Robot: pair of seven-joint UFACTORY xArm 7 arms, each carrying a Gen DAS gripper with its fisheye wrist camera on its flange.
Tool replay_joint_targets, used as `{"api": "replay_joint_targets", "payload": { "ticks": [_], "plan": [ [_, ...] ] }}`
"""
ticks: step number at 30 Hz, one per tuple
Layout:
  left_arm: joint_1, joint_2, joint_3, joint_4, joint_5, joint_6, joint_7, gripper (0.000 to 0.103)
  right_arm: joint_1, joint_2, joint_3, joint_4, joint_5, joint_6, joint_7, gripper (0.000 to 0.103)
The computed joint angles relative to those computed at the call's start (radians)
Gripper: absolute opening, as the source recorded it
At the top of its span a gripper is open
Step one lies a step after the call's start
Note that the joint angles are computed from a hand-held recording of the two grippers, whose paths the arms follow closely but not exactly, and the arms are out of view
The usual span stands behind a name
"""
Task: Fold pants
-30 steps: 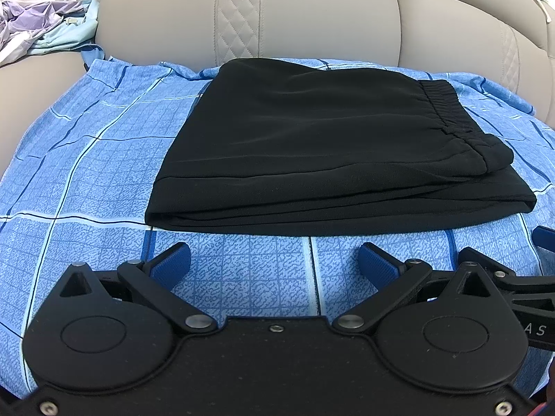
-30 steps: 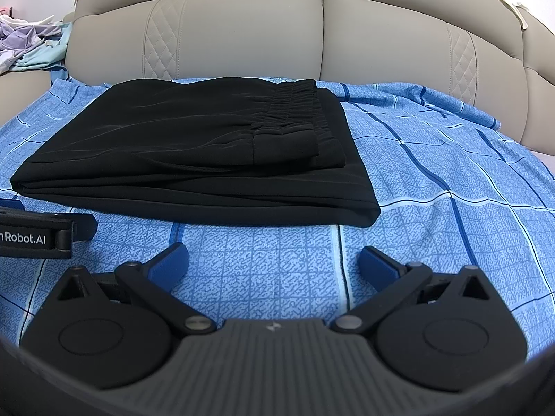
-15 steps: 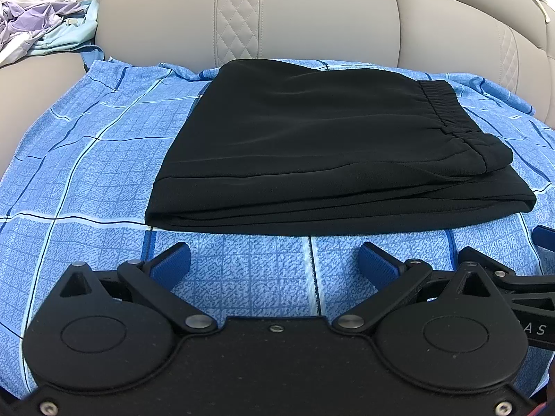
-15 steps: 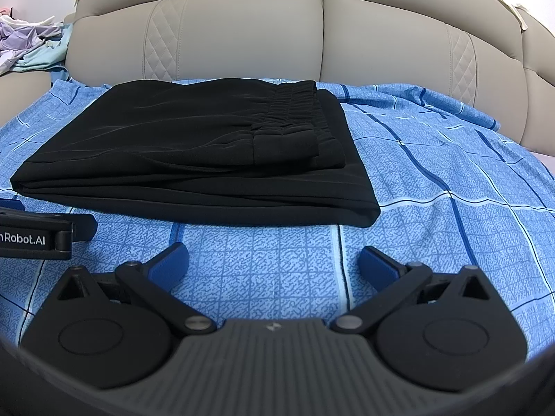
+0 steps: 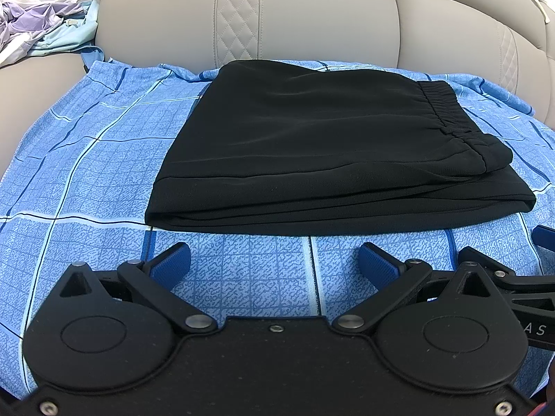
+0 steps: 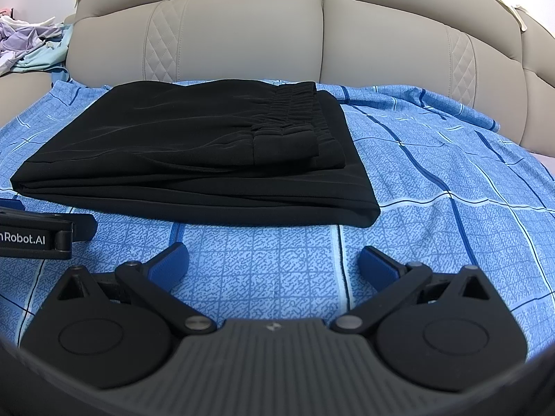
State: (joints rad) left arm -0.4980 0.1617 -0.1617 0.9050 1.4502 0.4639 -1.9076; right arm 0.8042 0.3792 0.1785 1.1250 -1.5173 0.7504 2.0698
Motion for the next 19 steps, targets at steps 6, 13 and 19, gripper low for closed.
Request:
{"api": "replay_joint_targets", "payload": {
  "ticks": [6,13,19],
  "plan": [
    [-0.002,0.001,-0.001,0.003,-0.006,0.004,0.006,0.103,0.001,0.0,0.0,0.0,-0.002,0.002,0.001,0.103],
    [-0.004,0.001,0.0,0.005,0.0,0.005,0.004,0.103,0.002,0.001,0.0,0.0,-0.003,0.003,0.003,0.103],
    [-0.004,0.001,0.0,0.004,0.009,0.005,-0.003,0.103,0.003,0.001,0.0,0.0,-0.007,0.005,0.007,0.103]
  ]
}}
